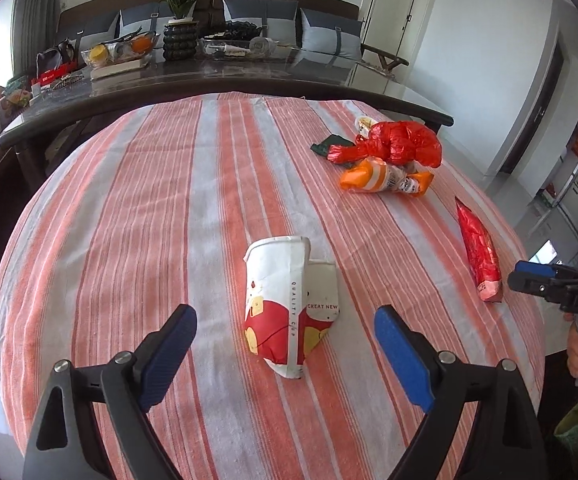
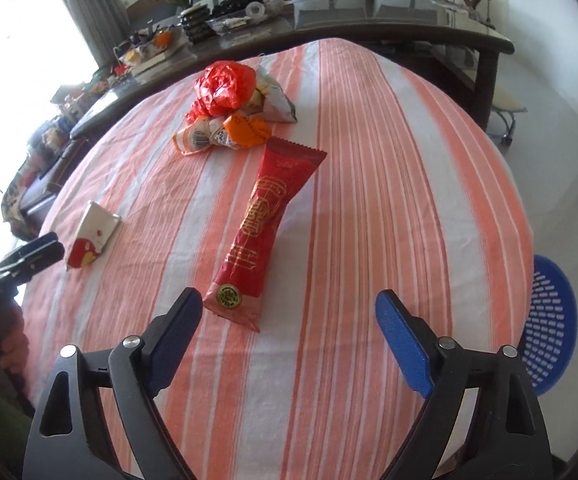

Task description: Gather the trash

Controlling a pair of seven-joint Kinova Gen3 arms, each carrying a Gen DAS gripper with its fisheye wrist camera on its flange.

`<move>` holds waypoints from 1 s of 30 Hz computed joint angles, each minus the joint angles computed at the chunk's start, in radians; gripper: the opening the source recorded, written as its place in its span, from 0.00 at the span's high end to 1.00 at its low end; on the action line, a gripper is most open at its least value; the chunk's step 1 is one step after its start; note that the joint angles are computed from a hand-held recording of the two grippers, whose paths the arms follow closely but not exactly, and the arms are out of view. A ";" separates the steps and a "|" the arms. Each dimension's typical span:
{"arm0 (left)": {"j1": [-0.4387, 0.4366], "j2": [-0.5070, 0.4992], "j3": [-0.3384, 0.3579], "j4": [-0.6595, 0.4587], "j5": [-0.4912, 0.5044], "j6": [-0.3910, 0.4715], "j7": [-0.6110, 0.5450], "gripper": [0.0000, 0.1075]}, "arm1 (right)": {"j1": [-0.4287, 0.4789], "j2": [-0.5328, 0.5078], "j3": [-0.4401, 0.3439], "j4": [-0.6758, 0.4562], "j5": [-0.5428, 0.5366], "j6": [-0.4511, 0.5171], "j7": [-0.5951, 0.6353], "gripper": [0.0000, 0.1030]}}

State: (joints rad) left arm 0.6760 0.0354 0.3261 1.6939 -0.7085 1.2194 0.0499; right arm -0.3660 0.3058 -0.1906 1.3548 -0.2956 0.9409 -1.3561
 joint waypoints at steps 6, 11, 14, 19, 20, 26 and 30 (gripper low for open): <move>-0.015 0.029 -0.026 -0.015 0.032 -0.003 -0.005 0.32 | -0.058 0.090 0.007 -0.163 0.057 0.146 -0.043 0.25; -0.008 0.033 -0.040 -0.012 0.047 -0.013 0.001 0.68 | -0.128 0.114 0.021 -0.192 0.132 0.126 -0.094 0.31; -0.006 0.017 -0.035 0.006 0.034 -0.033 0.042 0.72 | -0.159 0.116 0.037 -0.190 0.191 0.119 -0.102 0.80; -0.004 -0.010 -0.012 0.028 -0.004 -0.079 0.119 0.73 | -0.095 0.059 0.006 -0.133 0.142 0.077 -0.049 0.85; -0.005 -0.013 -0.007 0.029 -0.010 -0.091 0.131 0.73 | -0.080 0.052 -0.001 -0.129 0.122 0.079 -0.029 0.85; 0.018 0.028 0.008 -0.031 -0.035 -0.089 0.150 0.73 | -0.022 0.033 -0.010 -0.121 0.041 0.112 0.061 0.86; 0.061 0.078 -0.006 -0.100 -0.046 -0.070 0.145 0.73 | 0.005 0.029 -0.007 -0.115 0.003 0.127 0.098 0.87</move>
State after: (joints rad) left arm 0.7371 0.1134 0.3199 1.5938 -0.7547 1.1489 0.1946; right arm -0.3608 0.3350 -0.1971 1.2396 -0.2924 1.0677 -1.2580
